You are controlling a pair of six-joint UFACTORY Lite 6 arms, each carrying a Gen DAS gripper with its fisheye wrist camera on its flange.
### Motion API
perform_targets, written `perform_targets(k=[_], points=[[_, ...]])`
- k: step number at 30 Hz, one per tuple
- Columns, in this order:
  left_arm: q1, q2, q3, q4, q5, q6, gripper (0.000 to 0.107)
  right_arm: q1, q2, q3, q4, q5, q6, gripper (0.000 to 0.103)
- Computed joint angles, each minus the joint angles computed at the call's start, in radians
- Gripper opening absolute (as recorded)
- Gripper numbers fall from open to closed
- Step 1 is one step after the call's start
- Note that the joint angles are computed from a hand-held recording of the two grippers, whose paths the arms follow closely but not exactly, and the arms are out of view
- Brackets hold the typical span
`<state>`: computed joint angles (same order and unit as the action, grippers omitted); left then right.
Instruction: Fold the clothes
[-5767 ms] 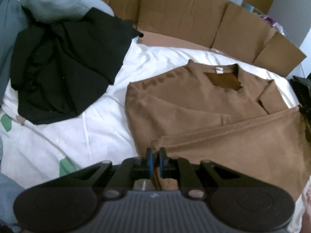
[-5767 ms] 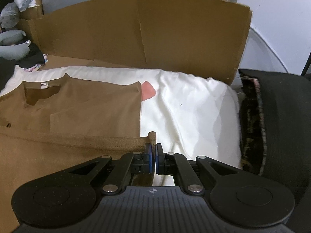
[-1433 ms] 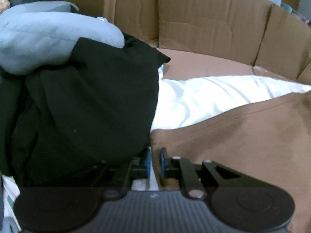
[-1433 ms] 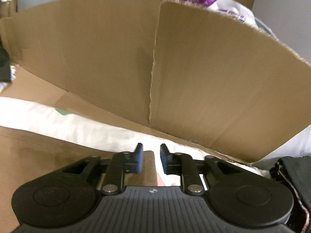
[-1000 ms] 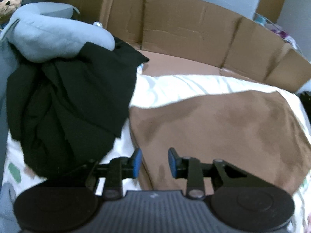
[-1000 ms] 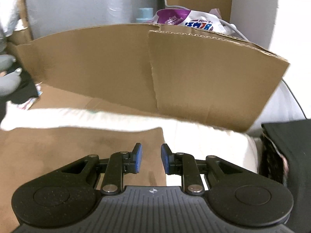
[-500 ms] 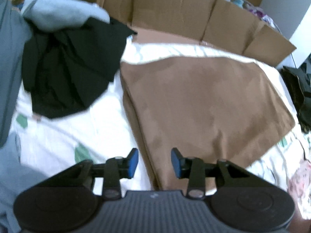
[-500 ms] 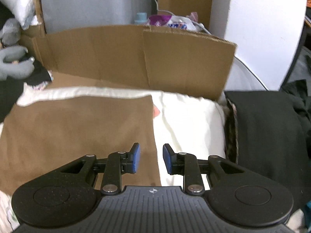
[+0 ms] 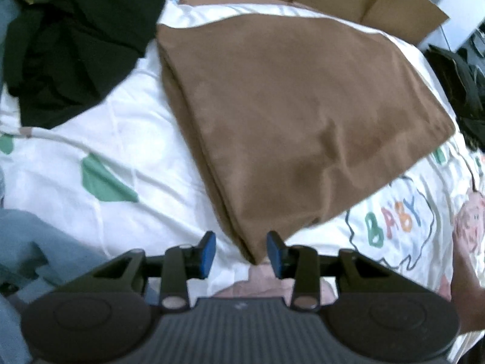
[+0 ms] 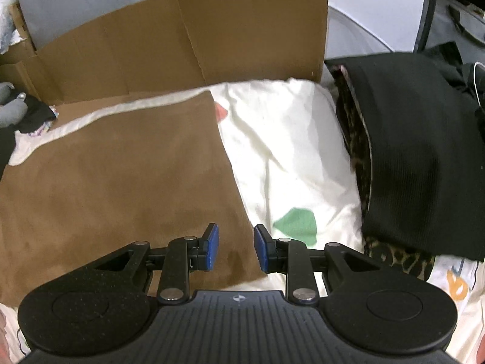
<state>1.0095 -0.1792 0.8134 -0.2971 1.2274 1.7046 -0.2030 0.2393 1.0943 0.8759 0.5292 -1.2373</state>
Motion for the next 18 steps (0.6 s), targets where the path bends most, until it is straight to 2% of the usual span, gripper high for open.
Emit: perform_targets(k=[11, 13, 18], points=[[-0.028, -0.066, -0.173, 0.062, -0.115, 0.062, 0.038, -0.026, 0.058, -0.035, -0.003, -0.005, 0.023, 0.032], [-0.033, -0.085, -0.198, 0.051, -0.137, 0.088, 0.031, -0.032, 0.081, -0.026, 0.006, -0.001, 0.035, 0.032], [-0.028, -0.093, -0.203, 0.038, -0.139, 0.163, 0.023, -0.069, 0.156, 0.032, 0.033, 0.056, 0.085, 0.033]])
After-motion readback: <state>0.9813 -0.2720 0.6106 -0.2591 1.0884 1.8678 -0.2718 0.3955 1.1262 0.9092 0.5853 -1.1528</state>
